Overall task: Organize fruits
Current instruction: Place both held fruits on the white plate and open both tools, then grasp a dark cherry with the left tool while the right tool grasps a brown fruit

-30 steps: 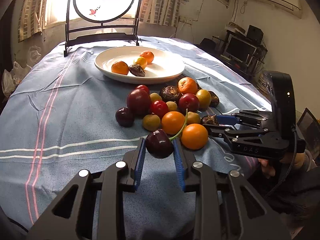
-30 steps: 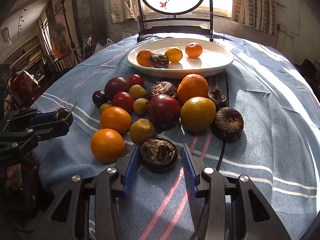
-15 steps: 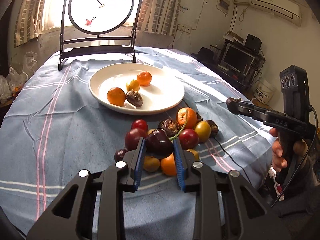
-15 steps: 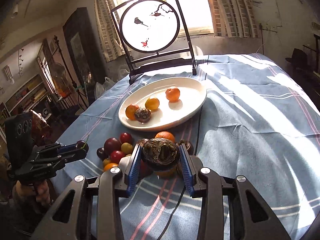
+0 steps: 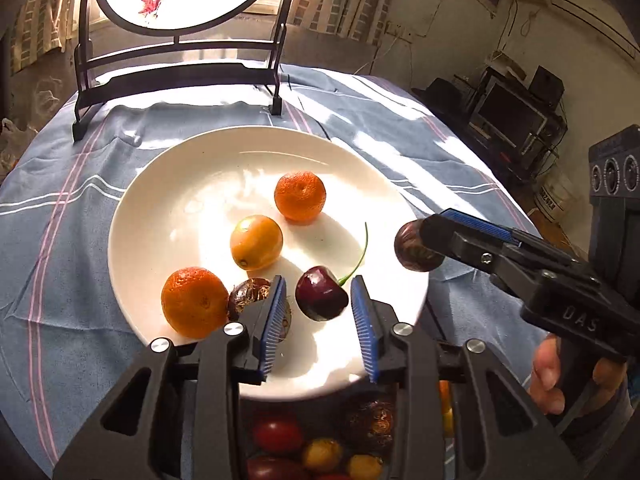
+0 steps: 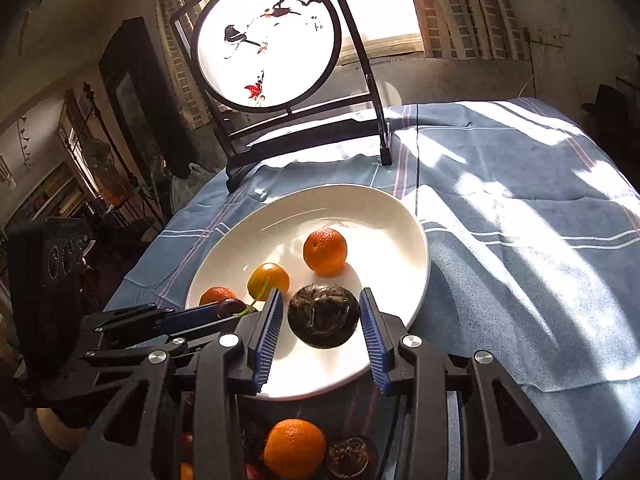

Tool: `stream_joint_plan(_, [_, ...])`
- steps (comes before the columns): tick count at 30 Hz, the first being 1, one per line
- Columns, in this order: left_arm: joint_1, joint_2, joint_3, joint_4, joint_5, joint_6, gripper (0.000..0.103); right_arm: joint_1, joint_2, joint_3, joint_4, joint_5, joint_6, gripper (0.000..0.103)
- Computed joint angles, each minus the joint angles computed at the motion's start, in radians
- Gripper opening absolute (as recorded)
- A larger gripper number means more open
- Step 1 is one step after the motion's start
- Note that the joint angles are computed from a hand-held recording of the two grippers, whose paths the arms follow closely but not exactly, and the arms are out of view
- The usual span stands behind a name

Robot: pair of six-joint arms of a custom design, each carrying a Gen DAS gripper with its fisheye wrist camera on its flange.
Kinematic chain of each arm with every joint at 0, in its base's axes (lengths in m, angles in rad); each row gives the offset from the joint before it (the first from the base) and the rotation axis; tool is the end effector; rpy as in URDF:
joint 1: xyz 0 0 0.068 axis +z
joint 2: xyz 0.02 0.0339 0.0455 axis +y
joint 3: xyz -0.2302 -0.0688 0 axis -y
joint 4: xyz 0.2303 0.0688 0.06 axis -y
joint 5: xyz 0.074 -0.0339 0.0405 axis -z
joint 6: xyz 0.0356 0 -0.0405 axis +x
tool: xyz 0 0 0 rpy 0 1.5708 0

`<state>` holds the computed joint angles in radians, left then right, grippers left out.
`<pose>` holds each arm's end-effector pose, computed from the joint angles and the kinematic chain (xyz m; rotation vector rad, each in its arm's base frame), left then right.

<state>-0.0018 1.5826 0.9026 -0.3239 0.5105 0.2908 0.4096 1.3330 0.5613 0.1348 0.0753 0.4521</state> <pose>0.2959 -0.0179 0.1569 0.5442 2.4091 -0.5326 0.2402 0.1014 0.1545 0.0899 2.2323 0.3939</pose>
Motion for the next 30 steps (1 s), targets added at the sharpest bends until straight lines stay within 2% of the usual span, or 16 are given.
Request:
stream_joint_plan(3, [0.042,-0.043,-0.038,0.001,0.035,0.018,0.045,0.032,-0.087,-0.048,-0.016,0.047,-0.003,0.053])
stream_joint_plan(5, [0.102,-0.137,-0.100,-0.016,0.086,0.063,0.057,0.082,-0.186,-0.098,-0.057,0.110,-0.005,0.053])
stream_joint_plan(6, [0.143,-0.193,-0.134,-0.038,0.117,0.102,0.060,0.116,-0.246,-0.131,-0.083,0.145,0.003,0.053])
stream_joint_plan(9, [0.282,-0.355,-0.218,-0.148,0.186,0.283,0.064,0.224,-0.458,-0.237,-0.193,0.229,0.059,0.053])
stream_joint_plan(11, [0.397,-0.423,-0.257,-0.240,0.217,0.444,0.067,0.333,-0.588,-0.306,-0.273,0.336,0.121,0.054])
stream_joint_plan(14, [0.572,-0.418,-0.284,-0.347,0.236,0.669,0.068,0.504,-0.698,-0.388,-0.359,0.516,0.257,0.054])
stream_joint_plan(17, [0.642,-0.383,-0.329,-0.324,0.190,0.779,0.067,0.570,-0.740,-0.433,-0.370,0.555,0.335,0.055])
stream_joint_plan(19, [0.626,-0.383,-0.365,-0.278,0.151,0.776,0.064,0.585,-0.750,-0.428,-0.380,0.570,0.330,0.055])
stream_joint_plan(23, [0.500,-0.439,-0.443,-0.155,0.053,0.676,0.042,0.554,-0.694,-0.428,-0.349,0.539,0.336,0.055])
stream_joint_plan(24, [0.464,-0.434,-0.451,-0.122,0.026,0.640,0.042,0.554,-0.694,-0.428,-0.345,0.538,0.333,0.055])
stream_joint_plan(26, [0.413,-0.375,-0.418,-0.114,-0.002,0.597,0.029,0.550,-0.686,-0.430,-0.336,0.524,0.329,0.055])
stream_joint_plan(30, [0.397,-0.376,-0.422,-0.104,-0.003,0.583,0.029,0.532,-0.714,-0.449,-0.321,0.483,0.306,0.055])
